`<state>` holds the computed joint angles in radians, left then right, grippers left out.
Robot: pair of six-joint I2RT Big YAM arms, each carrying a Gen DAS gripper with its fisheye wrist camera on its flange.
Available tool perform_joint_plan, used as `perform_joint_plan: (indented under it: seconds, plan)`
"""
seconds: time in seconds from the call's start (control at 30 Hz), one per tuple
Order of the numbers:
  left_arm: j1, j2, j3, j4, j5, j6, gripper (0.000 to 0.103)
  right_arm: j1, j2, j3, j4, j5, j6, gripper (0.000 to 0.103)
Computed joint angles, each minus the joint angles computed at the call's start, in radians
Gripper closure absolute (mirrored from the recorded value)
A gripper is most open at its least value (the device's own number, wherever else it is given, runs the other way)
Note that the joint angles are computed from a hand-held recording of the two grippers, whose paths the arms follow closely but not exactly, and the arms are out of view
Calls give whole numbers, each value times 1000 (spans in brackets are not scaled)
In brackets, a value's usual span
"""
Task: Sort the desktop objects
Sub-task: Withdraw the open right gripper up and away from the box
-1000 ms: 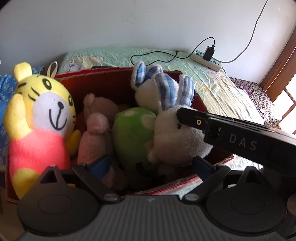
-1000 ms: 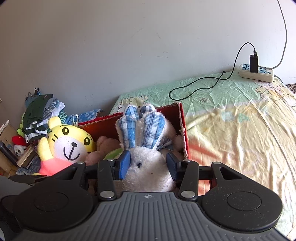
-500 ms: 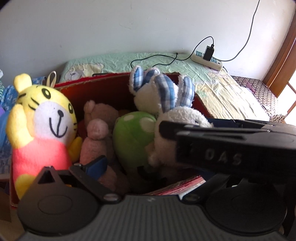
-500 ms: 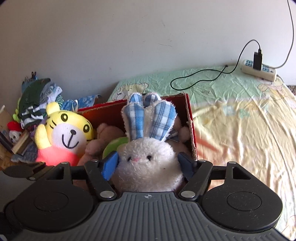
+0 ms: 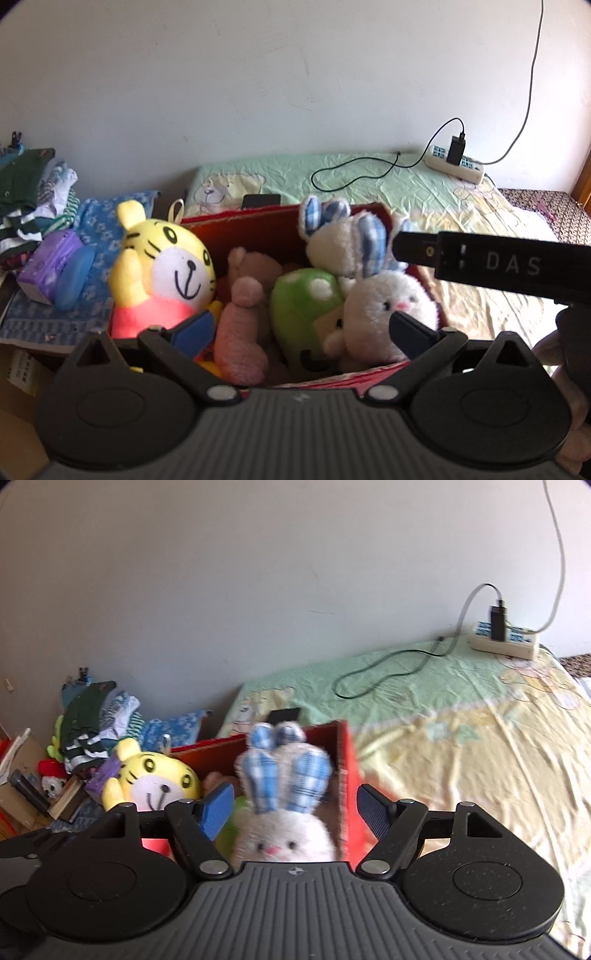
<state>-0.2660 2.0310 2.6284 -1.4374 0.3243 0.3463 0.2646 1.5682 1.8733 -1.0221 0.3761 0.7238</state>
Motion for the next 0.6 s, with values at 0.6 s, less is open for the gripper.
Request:
perform_joint_plan:
  seconds: [0.6]
  plan:
    - [-260,-282,-522,86,-221,-59,2,-78,-242,-272,-278,51,111,20]
